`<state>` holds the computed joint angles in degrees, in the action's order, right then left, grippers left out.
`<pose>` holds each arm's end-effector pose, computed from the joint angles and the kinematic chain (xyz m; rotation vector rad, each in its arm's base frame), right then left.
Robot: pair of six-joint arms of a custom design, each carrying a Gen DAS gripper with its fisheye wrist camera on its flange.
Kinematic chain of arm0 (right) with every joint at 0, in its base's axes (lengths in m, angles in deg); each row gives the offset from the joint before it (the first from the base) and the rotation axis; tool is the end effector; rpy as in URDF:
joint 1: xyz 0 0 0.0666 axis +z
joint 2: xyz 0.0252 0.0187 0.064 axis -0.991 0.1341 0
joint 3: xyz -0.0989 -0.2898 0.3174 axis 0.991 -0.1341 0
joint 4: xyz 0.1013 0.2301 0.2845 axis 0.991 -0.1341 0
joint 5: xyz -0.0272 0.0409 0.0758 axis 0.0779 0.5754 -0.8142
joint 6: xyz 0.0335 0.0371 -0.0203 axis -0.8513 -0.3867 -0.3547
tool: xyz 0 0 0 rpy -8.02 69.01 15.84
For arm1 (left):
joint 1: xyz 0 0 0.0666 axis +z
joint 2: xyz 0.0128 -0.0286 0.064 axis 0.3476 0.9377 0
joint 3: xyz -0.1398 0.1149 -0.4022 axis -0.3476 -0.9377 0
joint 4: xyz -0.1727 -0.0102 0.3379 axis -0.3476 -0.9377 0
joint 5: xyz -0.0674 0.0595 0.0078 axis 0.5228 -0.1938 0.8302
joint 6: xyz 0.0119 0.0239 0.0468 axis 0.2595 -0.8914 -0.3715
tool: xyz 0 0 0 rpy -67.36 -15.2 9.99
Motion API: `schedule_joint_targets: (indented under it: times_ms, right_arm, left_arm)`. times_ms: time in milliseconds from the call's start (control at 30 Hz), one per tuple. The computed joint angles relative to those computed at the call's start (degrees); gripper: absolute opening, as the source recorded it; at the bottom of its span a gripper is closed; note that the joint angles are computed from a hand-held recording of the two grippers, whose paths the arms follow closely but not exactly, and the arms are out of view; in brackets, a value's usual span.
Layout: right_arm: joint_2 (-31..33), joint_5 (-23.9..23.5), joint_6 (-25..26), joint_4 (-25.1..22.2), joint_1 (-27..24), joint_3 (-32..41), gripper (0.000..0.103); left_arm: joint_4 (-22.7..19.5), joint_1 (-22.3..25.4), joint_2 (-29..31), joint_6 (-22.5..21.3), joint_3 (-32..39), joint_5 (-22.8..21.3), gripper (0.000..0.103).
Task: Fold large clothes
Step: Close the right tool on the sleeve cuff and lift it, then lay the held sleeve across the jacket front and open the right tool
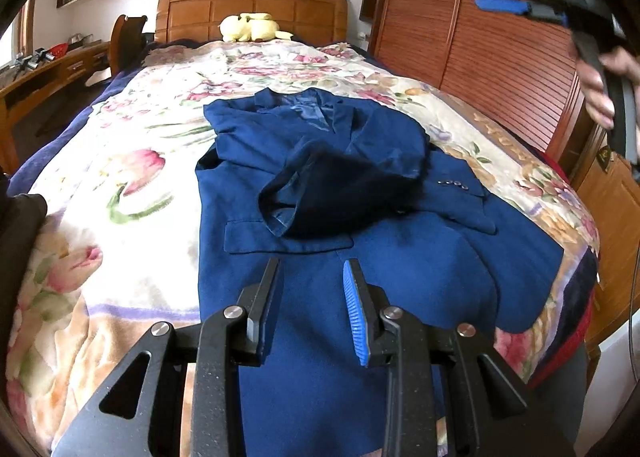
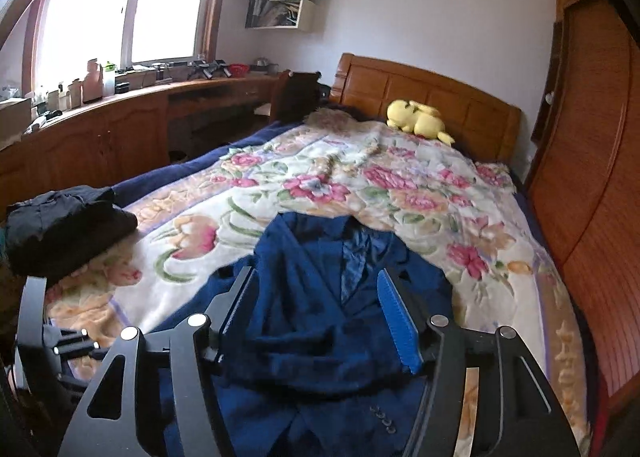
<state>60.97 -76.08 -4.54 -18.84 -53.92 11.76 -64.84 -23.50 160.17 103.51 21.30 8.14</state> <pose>0.5360 0.3053 0.4927 -1.2066 1.7398 0.4458 0.3344 -0.2900 0.3311 -0.4877 2.2204 0.0236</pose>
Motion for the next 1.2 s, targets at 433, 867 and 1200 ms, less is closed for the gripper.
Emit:
schedule_joint_targets:
  times_ms: [433, 867, 1200]
  right_arm:
    - [6.17, 4.98, -1.95, -0.82, -3.13, -4.05, 0.064]
    - [11.78, 9.32, -5.69, 3.39, -2.17, -7.03, 0.064]
    - [11.62, 10.74, -7.58, 7.37, -0.9, -8.13, 0.064]
  left_arm:
    - [1.43, 1.42, 2.5, -2.98, 1.96, 3.5, 0.032]
    - [2.41, 2.44, 5.37, -4.1, 3.35, 8.1, 0.032]
    - [1.59, 2.74, 9.12, -3.01, 6.52, 9.36, 0.032]
